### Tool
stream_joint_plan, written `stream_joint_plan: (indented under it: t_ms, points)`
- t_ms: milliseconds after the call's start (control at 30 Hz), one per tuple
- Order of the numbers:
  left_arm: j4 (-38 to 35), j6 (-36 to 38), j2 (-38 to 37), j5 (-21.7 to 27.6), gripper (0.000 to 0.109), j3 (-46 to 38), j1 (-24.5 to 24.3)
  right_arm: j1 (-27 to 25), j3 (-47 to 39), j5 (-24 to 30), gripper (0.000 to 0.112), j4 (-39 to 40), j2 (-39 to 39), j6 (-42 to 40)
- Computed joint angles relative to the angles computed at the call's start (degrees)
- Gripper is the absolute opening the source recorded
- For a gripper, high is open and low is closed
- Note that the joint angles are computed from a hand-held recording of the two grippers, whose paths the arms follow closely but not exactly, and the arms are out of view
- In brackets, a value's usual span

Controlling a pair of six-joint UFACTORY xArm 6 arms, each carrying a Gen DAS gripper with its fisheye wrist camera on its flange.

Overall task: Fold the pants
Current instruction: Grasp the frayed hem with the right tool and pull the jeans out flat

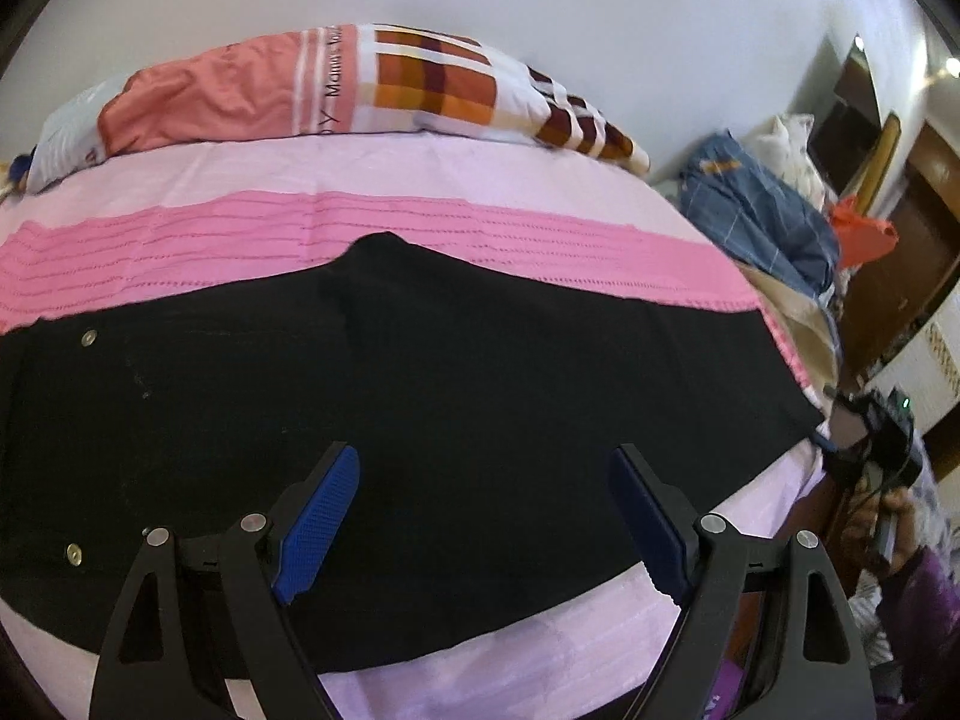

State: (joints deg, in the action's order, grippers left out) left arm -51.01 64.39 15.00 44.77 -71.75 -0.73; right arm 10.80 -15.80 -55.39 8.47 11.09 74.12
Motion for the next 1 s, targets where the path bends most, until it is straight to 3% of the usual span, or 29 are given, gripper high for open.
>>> stream_joint_plan:
  t_ms: [100,167,233,367,733,1000]
  points:
    - [2.43,-0.32,-1.42,-5.69,0.085,2.35,-2.68,0.41,-3.47,6.13,0.061,1.09,-0.83,-3.72]
    - [5.00,-0.86,-2.98,-13.35,0.085,5.26,-5.03,-0.36,-4.17,11.71,0.010,-0.40,-2.38,-4.64]
    - [6.21,-0.81,-3.94,-17.39,0.085,6.87,-6.09,-2.29,-4.52,12.37,0.010,-4.72,-1.40,-1.78]
    - [8.17,-1.87,-4.52,-20.49,0.085,8.00,-6.69,-1.25,-3.22,11.96,0.010,-2.86,-3.07,-4.02]
    - [12.80,-5.80,-2.54,-18.74,0.085,6.36,-5.37,3.33,-8.11,19.81,0.010,4.76,-8.29,-14.00]
    - [15.57,-9.00,-0.58,-17.66,0.085,4.71,-4.14,5.24,-18.02,23.79,0.010,-0.23,-4.88,-14.77]
